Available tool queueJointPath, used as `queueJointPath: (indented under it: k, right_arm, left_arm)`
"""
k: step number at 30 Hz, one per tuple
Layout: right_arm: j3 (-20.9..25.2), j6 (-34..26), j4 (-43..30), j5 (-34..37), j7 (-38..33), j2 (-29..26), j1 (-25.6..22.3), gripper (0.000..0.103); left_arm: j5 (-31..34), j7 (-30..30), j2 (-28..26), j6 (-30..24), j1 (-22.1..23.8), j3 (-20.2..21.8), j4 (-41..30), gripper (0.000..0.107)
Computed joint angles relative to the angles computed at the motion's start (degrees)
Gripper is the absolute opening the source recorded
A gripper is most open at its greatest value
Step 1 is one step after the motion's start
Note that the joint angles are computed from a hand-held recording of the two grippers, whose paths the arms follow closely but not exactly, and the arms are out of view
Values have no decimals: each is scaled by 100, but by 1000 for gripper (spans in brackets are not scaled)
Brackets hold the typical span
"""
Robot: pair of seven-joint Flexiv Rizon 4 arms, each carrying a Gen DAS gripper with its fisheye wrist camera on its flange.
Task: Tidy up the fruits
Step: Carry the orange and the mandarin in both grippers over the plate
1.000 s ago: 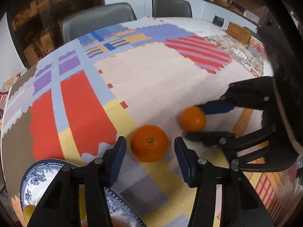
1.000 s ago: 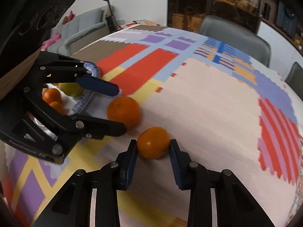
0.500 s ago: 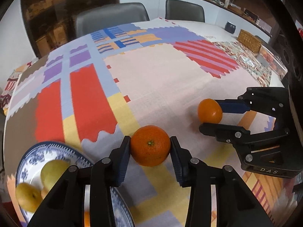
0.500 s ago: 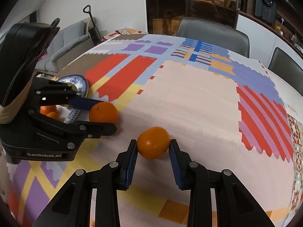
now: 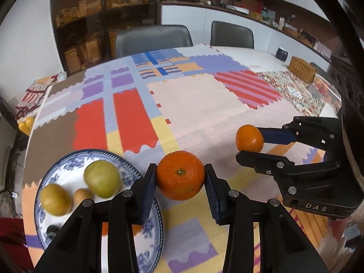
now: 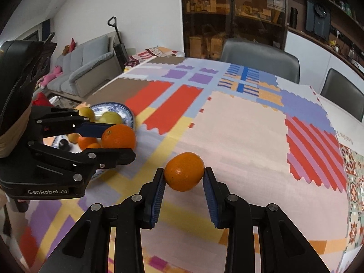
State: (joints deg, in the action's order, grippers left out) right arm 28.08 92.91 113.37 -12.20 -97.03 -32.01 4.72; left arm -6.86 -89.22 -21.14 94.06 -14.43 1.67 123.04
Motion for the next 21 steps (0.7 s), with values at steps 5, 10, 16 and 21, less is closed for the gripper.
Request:
queueJointPath:
  k: [5, 10, 16, 21]
  right_arm:
    - [89, 221, 211, 1, 30, 175, 12, 35]
    - [249, 438, 445, -89, 188, 341, -56, 35]
    - [330, 670, 682, -366, 465, 493, -52, 35]
    - [332, 871, 818, -653, 766, 564, 10, 35]
  left_arm:
    - [262, -574, 232, 57, -857, 988, 159, 40]
    - [723, -1247, 429, 132, -1730, 2000, 291, 40]
    - [1542, -2279, 569, -38, -2931, 3435, 270, 40]
    - [2310, -3195, 683, -228, -3755, 4447, 238, 40]
